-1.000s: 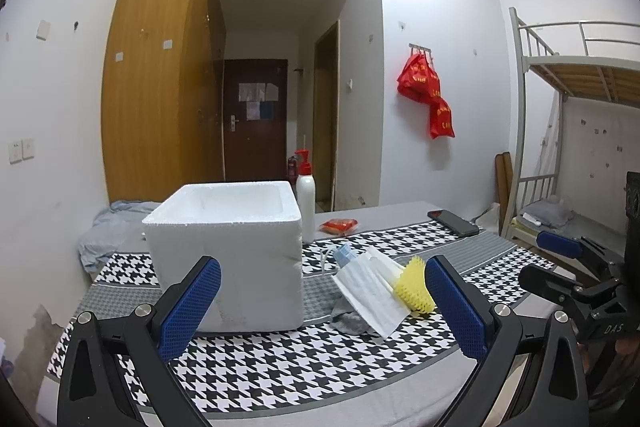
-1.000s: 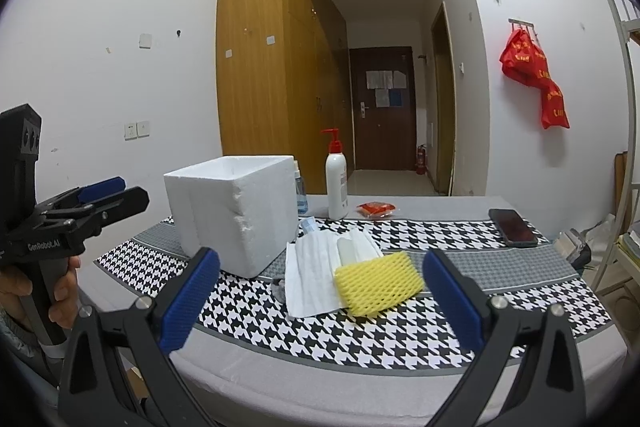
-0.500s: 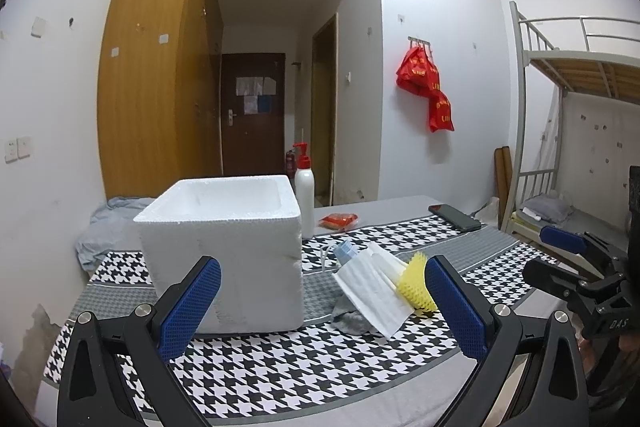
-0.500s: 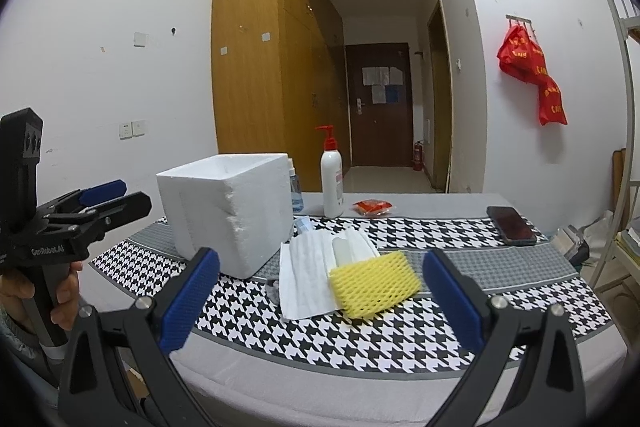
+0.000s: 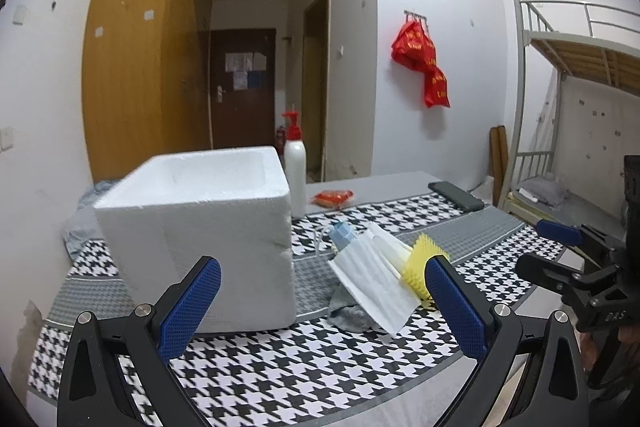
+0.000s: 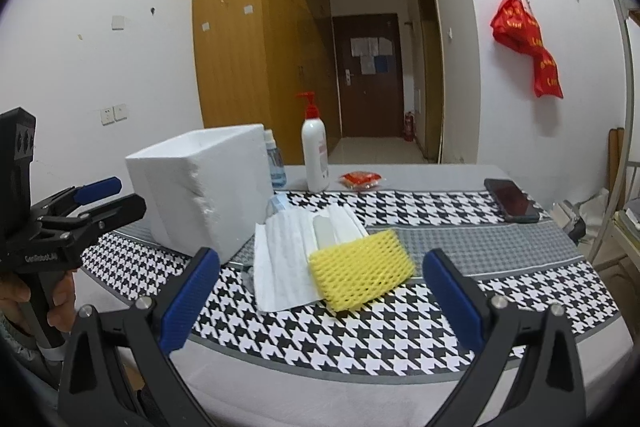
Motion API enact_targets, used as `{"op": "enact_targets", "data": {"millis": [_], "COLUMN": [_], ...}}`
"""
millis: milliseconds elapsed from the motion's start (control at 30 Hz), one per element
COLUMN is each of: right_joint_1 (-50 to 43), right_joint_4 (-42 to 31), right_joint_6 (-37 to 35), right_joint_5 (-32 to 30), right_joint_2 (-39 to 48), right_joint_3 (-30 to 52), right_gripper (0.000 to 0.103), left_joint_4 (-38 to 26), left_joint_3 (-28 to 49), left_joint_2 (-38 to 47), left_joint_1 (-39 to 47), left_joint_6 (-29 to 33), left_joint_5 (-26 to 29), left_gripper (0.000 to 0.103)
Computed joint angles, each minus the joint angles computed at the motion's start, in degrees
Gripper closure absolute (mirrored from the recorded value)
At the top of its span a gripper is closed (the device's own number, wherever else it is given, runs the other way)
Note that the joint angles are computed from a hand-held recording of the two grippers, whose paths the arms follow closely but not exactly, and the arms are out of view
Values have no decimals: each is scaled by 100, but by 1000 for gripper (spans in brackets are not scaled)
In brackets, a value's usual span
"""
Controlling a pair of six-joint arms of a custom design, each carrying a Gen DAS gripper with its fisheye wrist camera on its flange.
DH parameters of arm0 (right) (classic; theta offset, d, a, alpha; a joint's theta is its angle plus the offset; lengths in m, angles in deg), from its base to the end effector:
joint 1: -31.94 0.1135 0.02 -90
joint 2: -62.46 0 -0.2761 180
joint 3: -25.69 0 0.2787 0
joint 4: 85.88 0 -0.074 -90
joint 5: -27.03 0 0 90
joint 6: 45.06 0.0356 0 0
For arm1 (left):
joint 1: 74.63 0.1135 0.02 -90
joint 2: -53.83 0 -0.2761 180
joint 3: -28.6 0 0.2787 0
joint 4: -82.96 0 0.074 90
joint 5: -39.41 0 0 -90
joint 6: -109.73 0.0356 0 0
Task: Organize soft objects
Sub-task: 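Move the left tool to the white folded cloth and close on it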
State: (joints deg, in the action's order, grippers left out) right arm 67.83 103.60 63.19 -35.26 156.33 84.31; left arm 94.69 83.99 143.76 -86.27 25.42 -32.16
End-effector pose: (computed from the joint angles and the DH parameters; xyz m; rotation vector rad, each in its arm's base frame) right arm 0.3024 0.1984 0.1822 -0.0007 1.9681 0.1284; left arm 0.3391 -0.0814 0.1898 0.5030 1.9017 -0.3843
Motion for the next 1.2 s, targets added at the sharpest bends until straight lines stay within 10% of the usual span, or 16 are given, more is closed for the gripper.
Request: {"op": "enact_targets", "data": {"millis": [667,1200], "right_joint_1": [-399,-1022], "right_joint_4": [-1322,-1800], "right_joint_6": [475,-262], "right_joint_5": [-424,-1812], "right_joint_2": [1076,1879], "right_joint_3": [1258,1980], "right_gripper": [1,22], "left_joint_4": [-946,-800], "left_joint_3": [1239,1137], "left_joint_2": [1314,1406], "left_joint_1": [-81,-440], "left_joint_6": [548,301], "left_joint_5": [608,198], "left_gripper": [1,1]}}
